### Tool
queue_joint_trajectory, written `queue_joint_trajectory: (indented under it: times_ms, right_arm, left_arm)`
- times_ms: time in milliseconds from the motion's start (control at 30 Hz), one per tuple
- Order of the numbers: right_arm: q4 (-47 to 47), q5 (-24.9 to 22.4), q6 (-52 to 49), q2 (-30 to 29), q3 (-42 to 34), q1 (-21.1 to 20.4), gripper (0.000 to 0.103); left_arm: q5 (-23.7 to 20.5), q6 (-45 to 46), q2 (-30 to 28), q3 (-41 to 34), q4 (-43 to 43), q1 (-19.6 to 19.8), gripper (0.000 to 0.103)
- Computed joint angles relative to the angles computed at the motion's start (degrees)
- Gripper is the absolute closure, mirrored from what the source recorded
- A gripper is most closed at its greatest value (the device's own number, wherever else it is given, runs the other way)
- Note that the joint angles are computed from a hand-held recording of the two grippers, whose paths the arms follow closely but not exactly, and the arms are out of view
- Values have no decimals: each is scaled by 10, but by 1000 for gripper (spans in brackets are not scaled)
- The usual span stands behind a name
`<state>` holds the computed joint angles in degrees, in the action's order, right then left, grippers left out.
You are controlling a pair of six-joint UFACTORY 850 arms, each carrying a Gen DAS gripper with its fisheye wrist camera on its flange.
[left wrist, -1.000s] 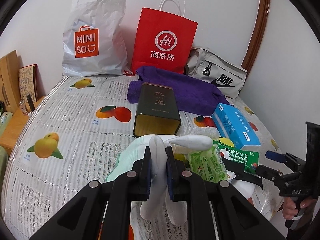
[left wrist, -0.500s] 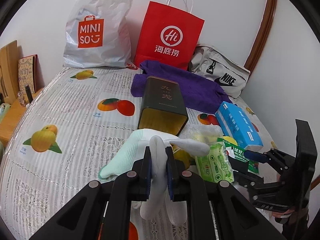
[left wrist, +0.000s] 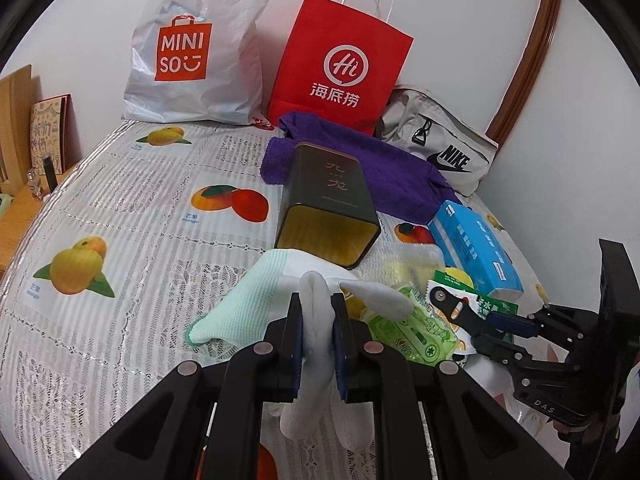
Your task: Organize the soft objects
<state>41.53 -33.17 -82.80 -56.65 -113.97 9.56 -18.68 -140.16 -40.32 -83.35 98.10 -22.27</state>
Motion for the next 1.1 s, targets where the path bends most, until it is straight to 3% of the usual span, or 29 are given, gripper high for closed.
queue_joint_trajectory:
  times_ms: [100, 200, 267, 333, 500, 633, 900, 1100]
  right_arm:
    - [0, 5, -21, 1, 4, 7, 70]
    - [17, 48, -86, 11, 32, 18, 71]
    - [29, 54, -119, 15, 44, 20, 83]
    - [45, 41, -119, 21, 46, 14, 83]
    - [79, -37, -43, 17, 14, -16, 82]
    - [101, -38, -17, 30, 24, -38, 82]
    - [63, 28, 65, 39, 42, -75, 82]
    - [8, 2, 123, -5, 4, -81, 82]
  left_arm:
    - [4, 10, -1, -2, -10, 1, 90]
    - [6, 31, -2, -6, -28, 0, 90]
    - [4, 44, -3, -7, -39, -1, 90]
    - [3, 47, -2, -6, -43, -2, 90]
    - [4, 64, -4, -10, -61, -2, 90]
    - [1, 87, -7, -16, -81, -4, 90]
    - [2, 150, -25, -38, -141, -6, 90]
    - [11, 234, -54, -73, -225, -5, 90]
